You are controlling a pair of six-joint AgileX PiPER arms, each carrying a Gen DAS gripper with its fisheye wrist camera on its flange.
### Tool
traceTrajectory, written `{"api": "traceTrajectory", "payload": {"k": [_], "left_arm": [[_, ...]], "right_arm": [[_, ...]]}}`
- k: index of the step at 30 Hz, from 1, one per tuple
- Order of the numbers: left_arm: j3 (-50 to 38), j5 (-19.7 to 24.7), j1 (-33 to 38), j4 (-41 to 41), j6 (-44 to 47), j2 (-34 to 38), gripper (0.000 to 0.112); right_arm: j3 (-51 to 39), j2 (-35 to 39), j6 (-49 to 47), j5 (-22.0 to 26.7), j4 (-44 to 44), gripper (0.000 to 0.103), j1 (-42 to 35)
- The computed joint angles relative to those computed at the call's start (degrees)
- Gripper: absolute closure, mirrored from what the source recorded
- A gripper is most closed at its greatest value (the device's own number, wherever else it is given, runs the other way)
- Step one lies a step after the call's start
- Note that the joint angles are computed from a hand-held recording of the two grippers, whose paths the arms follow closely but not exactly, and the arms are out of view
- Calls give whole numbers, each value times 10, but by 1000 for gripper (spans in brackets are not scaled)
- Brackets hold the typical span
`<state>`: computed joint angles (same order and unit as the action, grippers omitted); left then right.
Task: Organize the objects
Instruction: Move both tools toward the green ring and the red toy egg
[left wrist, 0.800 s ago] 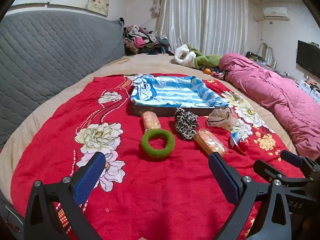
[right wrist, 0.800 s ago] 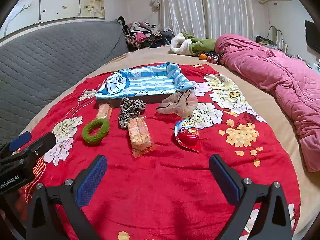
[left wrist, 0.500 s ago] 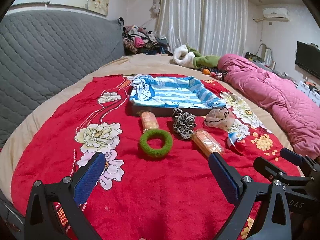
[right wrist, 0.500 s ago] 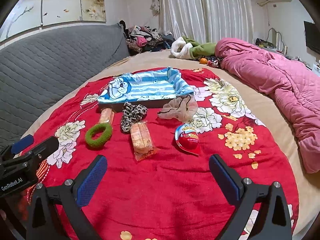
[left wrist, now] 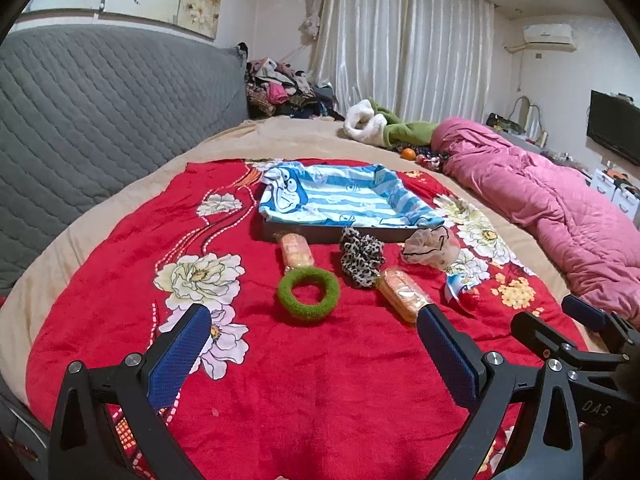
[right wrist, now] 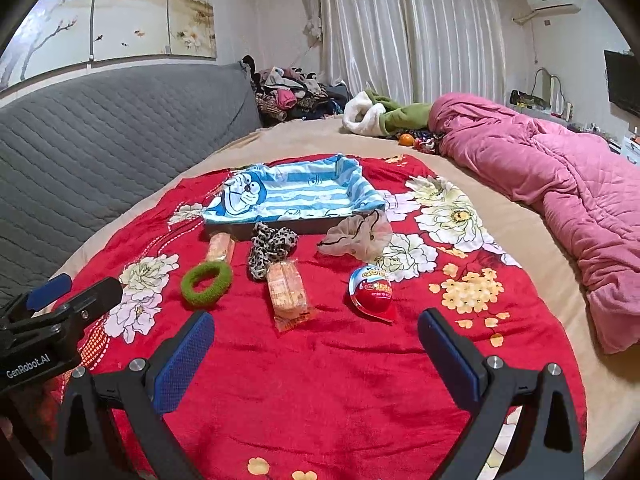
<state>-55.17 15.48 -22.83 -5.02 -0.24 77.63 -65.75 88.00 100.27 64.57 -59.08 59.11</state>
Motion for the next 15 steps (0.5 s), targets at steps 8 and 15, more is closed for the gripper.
{"api": "traceTrajectory", "payload": {"k": [8, 15], "left_arm": [[1, 10, -7, 21, -21, -12, 10], [4, 22, -4, 12, -18, -21, 10]], "right_arm": [[1, -8, 7, 14, 1, 1, 12], [4, -14, 6, 23, 4, 1, 22]]}}
